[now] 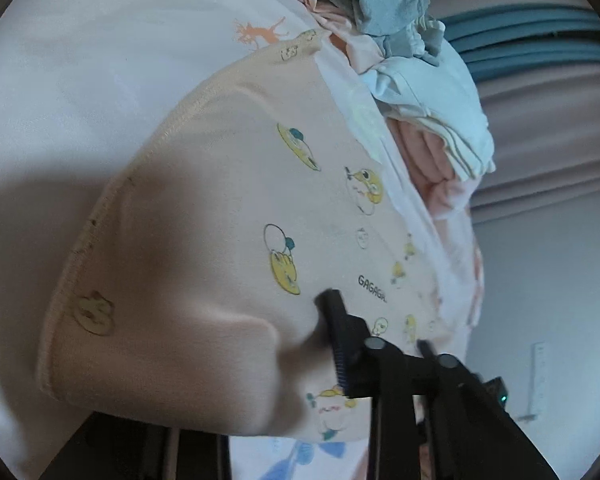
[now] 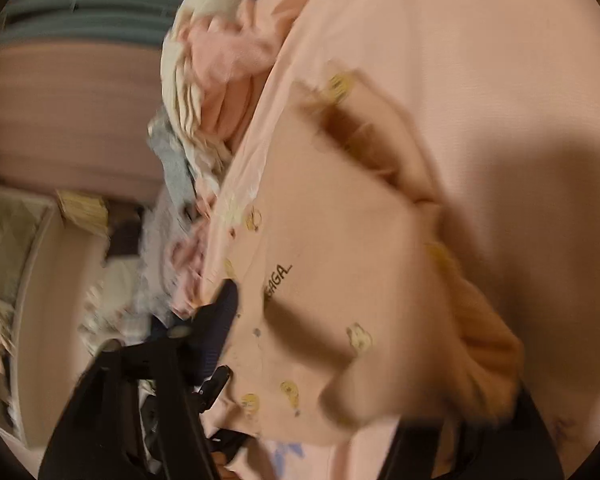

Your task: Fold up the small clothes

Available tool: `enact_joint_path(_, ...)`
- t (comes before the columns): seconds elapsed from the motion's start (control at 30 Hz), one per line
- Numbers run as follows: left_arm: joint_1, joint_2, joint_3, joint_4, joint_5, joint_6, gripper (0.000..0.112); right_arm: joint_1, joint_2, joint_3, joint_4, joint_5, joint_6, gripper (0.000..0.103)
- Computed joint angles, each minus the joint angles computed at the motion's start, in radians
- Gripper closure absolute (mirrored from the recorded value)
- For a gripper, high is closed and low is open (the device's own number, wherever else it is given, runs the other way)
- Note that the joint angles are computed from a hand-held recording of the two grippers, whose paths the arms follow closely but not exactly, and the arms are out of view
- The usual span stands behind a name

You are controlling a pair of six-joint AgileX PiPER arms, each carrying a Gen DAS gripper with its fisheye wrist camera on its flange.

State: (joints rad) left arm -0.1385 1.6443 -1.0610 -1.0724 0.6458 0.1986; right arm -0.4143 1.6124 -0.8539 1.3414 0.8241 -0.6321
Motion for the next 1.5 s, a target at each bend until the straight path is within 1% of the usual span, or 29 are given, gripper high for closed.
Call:
enact_joint_path(0.03,-0.012,-0.002,-0.009,0.055,-0.013,-0.047,0.093,0.012,0.022,-0.01,-0.015,-0.021,0.004,0.089)
enact_joint_path(0.1,-0.037,-0.012,-0.022,0.147,-0.038,-0.118,0.095,-0.001,0.031,0.015,0.066,-0.013,-0.069,0.091)
enact_joint_path(0.13,-0.062,-0.023,-0.034,0.243,-0.057,-0.201,0.096,-0.012,0.032,0.018,0.083,0.008,-0.076,0.091)
enact_joint_path(0.17,-0.092,-0.039,-0.038,0.343,-0.084,-0.274,0.097,-0.034,0.035,0.023,0.112,0.055,-0.11,0.091)
enact_joint_path(0.2,-0.112,-0.048,-0.042,0.404,-0.097,-0.307,0.099,-0.044,0.035,0.025,0.121,0.078,-0.128,0.091)
enact_joint_path(0.23,-0.125,-0.06,-0.048,0.426,-0.09,-0.3,0.103,-0.054,0.03,0.02,0.107,0.094,-0.115,0.091)
enact_joint_path(0.27,-0.123,-0.072,-0.048,0.407,-0.078,-0.263,0.103,-0.069,0.024,0.025,0.102,0.113,-0.11,0.091)
enact_joint_path(0.33,-0.108,-0.099,-0.036,0.363,-0.061,-0.23,0.104,-0.114,0.012,0.047,0.125,0.195,-0.129,0.091)
enact_joint_path(0.37,-0.088,-0.116,-0.02,0.299,-0.046,-0.177,0.104,-0.138,-0.009,0.067,0.127,0.229,-0.133,0.091)
enact_joint_path(0.43,-0.057,-0.156,0.023,0.168,-0.026,-0.065,0.105,-0.145,-0.074,0.096,0.097,0.232,-0.103,0.091)
enact_joint_path(0.47,-0.054,-0.185,0.044,0.153,-0.013,-0.062,0.105,-0.153,-0.098,0.1,0.065,0.238,-0.084,0.091)
enact_joint_path(0.53,-0.065,-0.238,0.068,0.192,0.011,-0.085,0.105,-0.196,-0.172,0.123,-0.016,0.271,-0.048,0.091)
enact_joint_path(0.57,-0.086,-0.282,0.088,0.254,0.013,-0.122,0.105,-0.231,-0.207,0.137,-0.056,0.302,-0.036,0.091)
enact_joint_path(0.6,-0.097,-0.313,0.109,0.275,0.015,-0.131,0.105,-0.261,-0.227,0.159,-0.071,0.323,-0.048,0.091)
enact_joint_path(0.67,-0.107,-0.378,0.178,0.264,0.018,-0.129,0.105,-0.349,-0.282,0.214,-0.132,0.391,-0.048,0.09)
enact_joint_path(0.7,-0.123,-0.393,0.197,0.307,0.014,-0.18,0.105,-0.369,-0.305,0.233,-0.181,0.384,-0.027,0.089)
enact_joint_path(0.77,-0.18,-0.397,0.213,0.491,-0.023,-0.364,0.105,-0.373,-0.375,0.245,-0.346,0.325,0.082,0.087)
enact_joint_path(0.8,-0.207,-0.393,0.219,0.591,-0.035,-0.454,0.104,-0.367,-0.405,0.248,-0.411,0.298,0.121,0.087)
enact_joint_path(0.83,-0.226,-0.381,0.215,0.652,-0.027,-0.507,0.102,-0.385,-0.44,0.263,-0.461,0.282,0.12,0.091)
enact_joint_path(0.87,-0.239,-0.377,0.209,0.684,-0.022,-0.533,0.102,-0.415,-0.452,0.267,-0.471,0.298,0.099,0.091)
enact_joint_path(0.93,-0.294,-0.389,0.188,0.836,-0.013,-0.643,0.101,-0.484,-0.474,0.265,-0.491,0.338,0.084,0.091)
enact_joint_path(1.0,-0.324,-0.401,0.177,0.914,0.005,-0.697,0.101,-0.491,-0.507,0.247,-0.535,0.342,0.078,0.091)
enact_joint_path(1.1,-0.303,-0.391,0.176,0.87,0.015,-0.657,0.101,-0.402,-0.521,0.212,-0.641,0.292,0.15,0.09)
enact_joint_path(1.2,-0.222,-0.371,0.187,0.699,0.046,-0.527,0.099,-0.27,-0.558,0.171,-0.851,0.241,0.366,0.085)
enact_joint_path(1.23,-0.199,-0.373,0.192,0.66,0.058,-0.489,0.099,-0.229,-0.571,0.156,-0.925,0.237,0.431,0.084)
enact_joint_path(1.3,-0.175,-0.371,0.187,0.624,0.084,-0.445,0.098,-0.199,-0.583,0.132,-1.01,0.243,0.475,0.084)
enact_joint_path(1.4,-0.173,-0.358,0.158,0.638,0.123,-0.45,0.091,-0.279,-0.578,0.115,-0.966,0.279,0.401,0.084)
enact_joint_path(1.47,-0.159,-0.36,0.152,0.636,0.143,-0.456,0.086,-0.29,-0.603,0.111,-0.977,0.268,0.395,0.082)
enact_joint_path(1.5,-0.154,-0.364,0.154,0.634,0.144,-0.462,0.083,-0.261,-0.624,0.11,-1.01,0.238,0.447,0.082)
